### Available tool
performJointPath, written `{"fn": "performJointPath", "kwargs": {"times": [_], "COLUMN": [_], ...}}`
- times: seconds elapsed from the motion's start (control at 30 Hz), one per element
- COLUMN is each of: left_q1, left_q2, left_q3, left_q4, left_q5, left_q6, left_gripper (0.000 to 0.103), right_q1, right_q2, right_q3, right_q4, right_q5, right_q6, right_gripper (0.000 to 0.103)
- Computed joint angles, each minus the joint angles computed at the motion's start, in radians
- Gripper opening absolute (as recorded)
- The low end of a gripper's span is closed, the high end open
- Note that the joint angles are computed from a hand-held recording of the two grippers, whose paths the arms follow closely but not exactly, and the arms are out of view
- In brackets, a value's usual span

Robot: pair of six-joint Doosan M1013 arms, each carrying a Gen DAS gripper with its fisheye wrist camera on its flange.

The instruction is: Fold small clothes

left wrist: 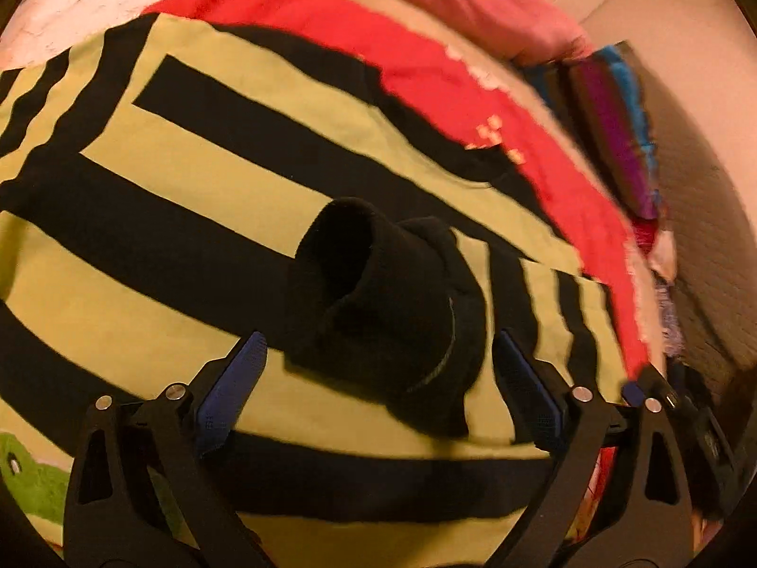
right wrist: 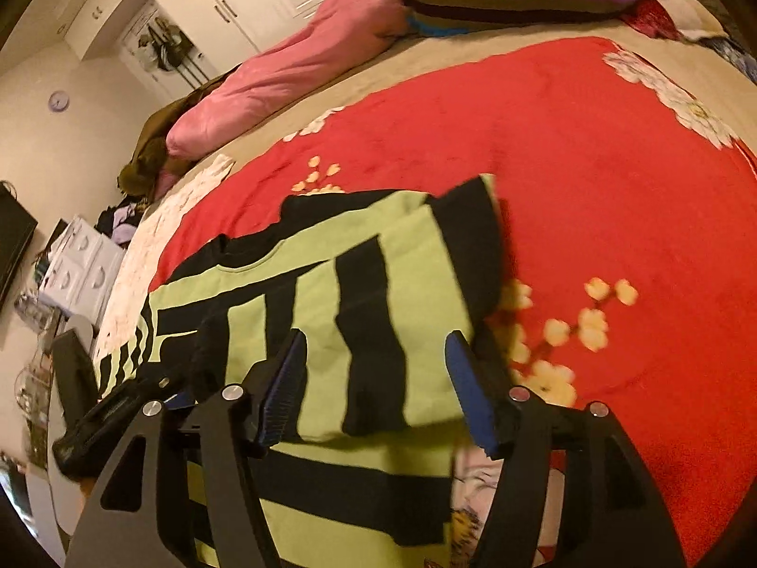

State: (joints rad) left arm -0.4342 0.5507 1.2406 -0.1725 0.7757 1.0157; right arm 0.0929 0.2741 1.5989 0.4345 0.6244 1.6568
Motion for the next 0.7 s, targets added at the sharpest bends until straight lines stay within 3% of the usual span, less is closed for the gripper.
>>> {"fn": "performJointPath", "kwargs": {"times": [0.03, 0.1, 0.13, 0.17, 0.37, 0.6, 0.7], "left_q1": [-0.007, -0.015, -0.016, -0.016, -0.021, -0.022, -0.012], "left_q2": [0.015, 0.031, 0.036, 0.036, -0.014, -0.078, -0.087], "left_q3": [-0.028, -0.056, -0.062, -0.059, 0.016, 0.067, 0.087], "left_q4": [0.033, 0.085, 0.096, 0.09, 0.18, 0.587, 0.67], "left_q5": [0.032, 0.058, 0.061, 0.049, -0.059, -0.144, -0.149], "left_q6": [-0.032, -0.094, -0.114, -0.115, -0.039, -0.232, -0.275], "left_gripper": [0.085, 0.064, 0.048, 0.046, 0.037, 0.035, 0.035], "right_q1": [0.0, 0.001, 0.0, 0.003, 0.017, 0.052, 0.067], "right_q2": [-0.004, -0.008, -0.009, -0.009, -0.008, 0.012, 0.024], "right_q3": [0.006, 0.01, 0.013, 0.011, 0.004, -0.033, -0.052], "right_q4": [-0.02, -0.04, -0.037, -0.04, -0.037, -0.038, -0.062], "right_q5": [-0.001, 0.004, 0.006, 0.009, 0.013, 0.035, 0.036], "right_q6": [0.014, 0.026, 0.022, 0.026, 0.011, -0.019, -0.011], "right_gripper": [0.061, 0.061, 0.061, 0.061, 0.061, 0.061, 0.061]}}
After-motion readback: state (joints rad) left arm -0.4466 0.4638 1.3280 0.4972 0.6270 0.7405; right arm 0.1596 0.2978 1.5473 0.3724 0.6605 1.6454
